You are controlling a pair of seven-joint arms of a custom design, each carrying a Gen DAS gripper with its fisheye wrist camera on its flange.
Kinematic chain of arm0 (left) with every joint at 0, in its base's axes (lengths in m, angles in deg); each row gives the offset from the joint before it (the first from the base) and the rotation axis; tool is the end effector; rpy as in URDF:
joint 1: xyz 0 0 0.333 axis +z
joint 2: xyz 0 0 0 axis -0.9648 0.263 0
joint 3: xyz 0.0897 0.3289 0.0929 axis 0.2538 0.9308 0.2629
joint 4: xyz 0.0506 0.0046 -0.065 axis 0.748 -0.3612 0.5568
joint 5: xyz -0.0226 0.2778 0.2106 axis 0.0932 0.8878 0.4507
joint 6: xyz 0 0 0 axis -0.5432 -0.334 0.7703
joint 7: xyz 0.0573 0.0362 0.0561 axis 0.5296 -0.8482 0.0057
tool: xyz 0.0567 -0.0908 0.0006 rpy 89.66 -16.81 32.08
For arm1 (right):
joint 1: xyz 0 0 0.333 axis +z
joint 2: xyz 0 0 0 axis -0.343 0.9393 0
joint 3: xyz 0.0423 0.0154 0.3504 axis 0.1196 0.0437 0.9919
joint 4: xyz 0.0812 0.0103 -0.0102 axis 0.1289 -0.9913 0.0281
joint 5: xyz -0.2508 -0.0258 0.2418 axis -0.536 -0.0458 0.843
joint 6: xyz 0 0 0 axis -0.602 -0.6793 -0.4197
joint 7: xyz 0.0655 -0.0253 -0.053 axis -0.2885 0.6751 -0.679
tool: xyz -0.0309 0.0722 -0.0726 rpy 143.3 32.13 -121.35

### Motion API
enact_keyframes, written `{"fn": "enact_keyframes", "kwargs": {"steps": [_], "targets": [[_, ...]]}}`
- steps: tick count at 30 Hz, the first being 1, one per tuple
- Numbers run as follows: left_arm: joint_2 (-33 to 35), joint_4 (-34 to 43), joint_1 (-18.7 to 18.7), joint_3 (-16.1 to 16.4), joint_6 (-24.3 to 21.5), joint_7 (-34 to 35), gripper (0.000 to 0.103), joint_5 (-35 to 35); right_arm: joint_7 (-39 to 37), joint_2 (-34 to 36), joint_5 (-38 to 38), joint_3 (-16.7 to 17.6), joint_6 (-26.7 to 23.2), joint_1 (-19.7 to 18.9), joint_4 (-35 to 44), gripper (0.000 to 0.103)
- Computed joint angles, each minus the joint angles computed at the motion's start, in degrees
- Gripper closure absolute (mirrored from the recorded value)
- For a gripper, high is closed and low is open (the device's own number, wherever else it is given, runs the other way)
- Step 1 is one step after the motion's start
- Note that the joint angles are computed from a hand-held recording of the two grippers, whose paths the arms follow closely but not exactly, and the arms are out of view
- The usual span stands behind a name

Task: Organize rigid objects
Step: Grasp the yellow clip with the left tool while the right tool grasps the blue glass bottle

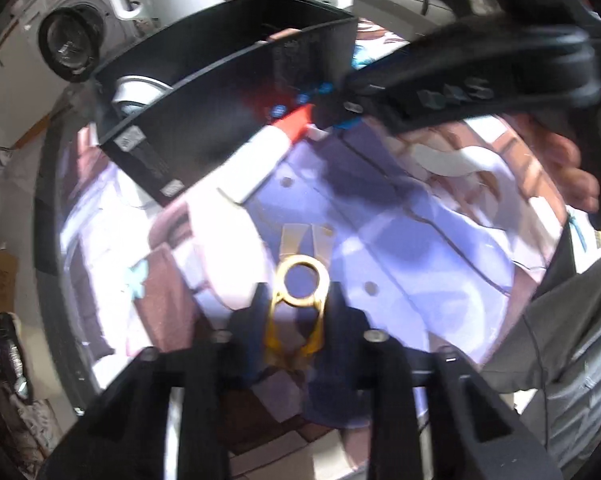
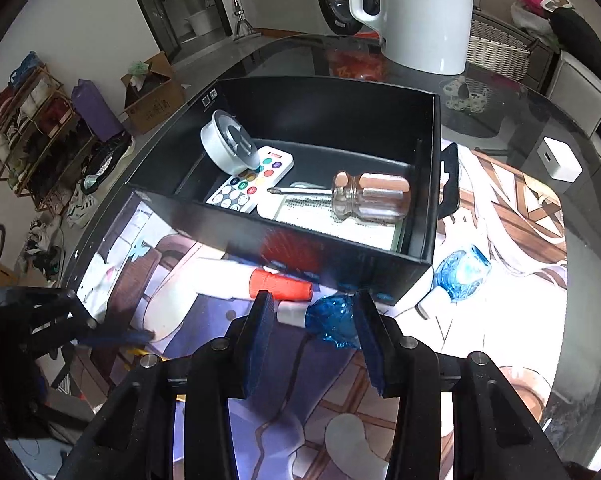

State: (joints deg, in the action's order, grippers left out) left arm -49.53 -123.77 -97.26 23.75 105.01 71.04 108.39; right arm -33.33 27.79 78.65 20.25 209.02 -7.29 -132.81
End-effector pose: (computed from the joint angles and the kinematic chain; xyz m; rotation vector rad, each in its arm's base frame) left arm 0.5301 -0.3532 0.3632 -1.8159 2.2341 -0.3845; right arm 0.6677 0.2216 0.3549 -2.4732 1.0264 -0.0726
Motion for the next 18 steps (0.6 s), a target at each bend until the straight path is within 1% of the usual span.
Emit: {"fn": "enact_keyframes", "kwargs": {"steps": [3, 5, 6, 8, 9, 10, 14, 15, 16, 17, 18], "targets": [[0.14, 0.34, 0.08, 0.48, -0.01, -1.49, 0.078, -0.34, 1.23, -0.74, 0.15, -0.21, -4.52, -0.64, 0.36, 0.061], [0.22, 0.55, 0.08, 0.91, -0.12, -2.62, 0.078, -0.21, 1.06, -1.32, -0.12, -0.34, -7.13, -0.85, 0.40, 0.065], [0.30, 0.72, 0.21, 0.86, -0.15, -2.71, 0.078, -0.27, -0.45, -2.23, 0.87, 0.19, -5.53, -1.24, -1.05, 0.065], [0.35, 0.59, 0.64, 0.81, 0.21, -2.66, 0.078, -0.31, -2.48, -3.72, 1.24, 0.03, 0.86, -0.36, -4.05, 0.065], [0.32, 0.44, 0.58, 0.82, 0.35, -2.90, 0.078, -0.24, -3.14, -3.77, 1.87, 0.42, 2.59, -0.42, -4.47, 0.065], [0.41, 0.62, 0.55, 0.80, 0.21, -2.91, 0.078, -0.19, -3.92, -3.28, 2.73, 1.14, 2.71, -0.88, -3.96, 0.065], [0.36, 0.40, 0.51, 0.78, 0.70, -3.49, 0.078, -0.18, -3.94, -0.27, 0.86, 0.31, 1.21, 0.07, -0.68, 0.063], [0.41, 0.37, 0.73, 0.66, 0.96, -3.51, 0.078, -0.47, -4.43, -0.09, 0.74, 0.44, 2.04, 0.16, -0.92, 0.063], [0.64, 0.54, 0.95, 0.64, 1.24, -3.39, 0.078, -0.63, -4.43, -0.18, 0.43, 0.36, 1.78, 0.22, -0.91, 0.063], [0.74, 0.61, 1.02, 0.73, 1.29, -3.37, 0.078, -0.63, -3.97, -0.22, 0.33, 0.35, 0.52, 0.17, -0.50, 0.063], [0.65, 0.28, 1.28, 0.85, 1.59, -3.21, 0.078, -0.60, -2.88, -0.15, 0.03, 0.02, -1.80, 0.16, 0.33, 0.063]]}}
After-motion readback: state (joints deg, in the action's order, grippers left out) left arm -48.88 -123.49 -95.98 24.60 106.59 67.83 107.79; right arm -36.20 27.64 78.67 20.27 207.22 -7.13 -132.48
